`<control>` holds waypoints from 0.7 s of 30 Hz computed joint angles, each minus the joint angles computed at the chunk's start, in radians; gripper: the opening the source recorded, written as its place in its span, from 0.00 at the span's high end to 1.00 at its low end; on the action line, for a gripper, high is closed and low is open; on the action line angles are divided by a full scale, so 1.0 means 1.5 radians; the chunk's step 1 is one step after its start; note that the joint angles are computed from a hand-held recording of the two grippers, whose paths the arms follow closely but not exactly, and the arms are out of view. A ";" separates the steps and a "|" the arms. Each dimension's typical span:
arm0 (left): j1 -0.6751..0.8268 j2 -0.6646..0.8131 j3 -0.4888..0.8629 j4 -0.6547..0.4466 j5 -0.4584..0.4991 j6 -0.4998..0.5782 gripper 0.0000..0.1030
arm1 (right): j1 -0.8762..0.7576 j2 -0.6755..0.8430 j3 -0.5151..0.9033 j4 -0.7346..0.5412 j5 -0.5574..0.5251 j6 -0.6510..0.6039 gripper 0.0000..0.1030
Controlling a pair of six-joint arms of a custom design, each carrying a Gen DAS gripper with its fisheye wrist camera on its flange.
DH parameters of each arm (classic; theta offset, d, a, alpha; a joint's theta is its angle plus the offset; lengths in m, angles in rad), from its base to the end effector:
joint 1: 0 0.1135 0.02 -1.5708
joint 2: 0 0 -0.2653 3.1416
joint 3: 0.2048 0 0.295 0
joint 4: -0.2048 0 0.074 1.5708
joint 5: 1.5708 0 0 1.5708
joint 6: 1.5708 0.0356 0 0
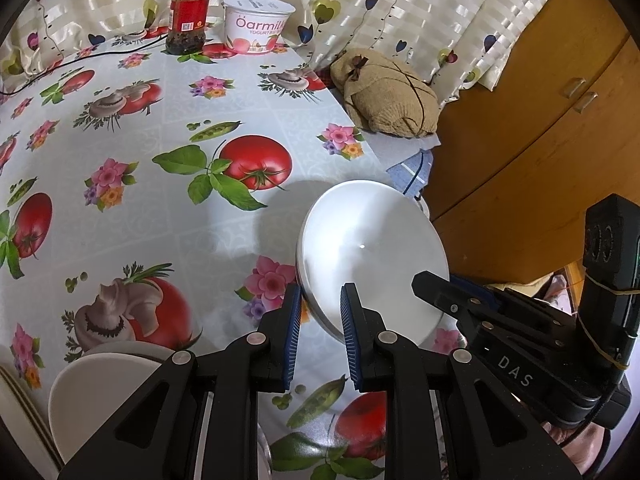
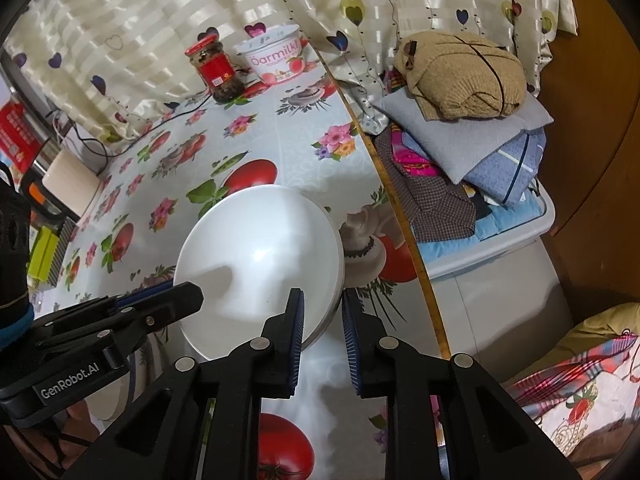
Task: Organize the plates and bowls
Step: 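Lift the white bowl with the right tool toward the steel bowl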
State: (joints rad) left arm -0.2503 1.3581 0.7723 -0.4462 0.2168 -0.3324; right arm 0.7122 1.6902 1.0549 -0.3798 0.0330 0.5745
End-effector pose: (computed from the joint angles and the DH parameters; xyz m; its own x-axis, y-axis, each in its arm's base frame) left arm 0.2826 -0.0802 0.1698 -0.8999 -0.0988 -0.4248 0.0584 0.9379 -0.3420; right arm 0.2865 0.2458 0.1607 -0.8876 -0.0488 -0.4581 -0.1878 0.9463 0.2631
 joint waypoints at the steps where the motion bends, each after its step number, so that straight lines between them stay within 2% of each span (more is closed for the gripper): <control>1: -0.001 -0.003 -0.001 -0.001 -0.001 -0.001 0.80 | -0.001 0.001 0.001 -0.001 -0.001 -0.001 0.82; 21: 0.011 -0.139 -0.026 -0.062 -0.007 0.003 0.80 | 0.040 -0.064 0.012 -0.042 0.045 0.002 0.82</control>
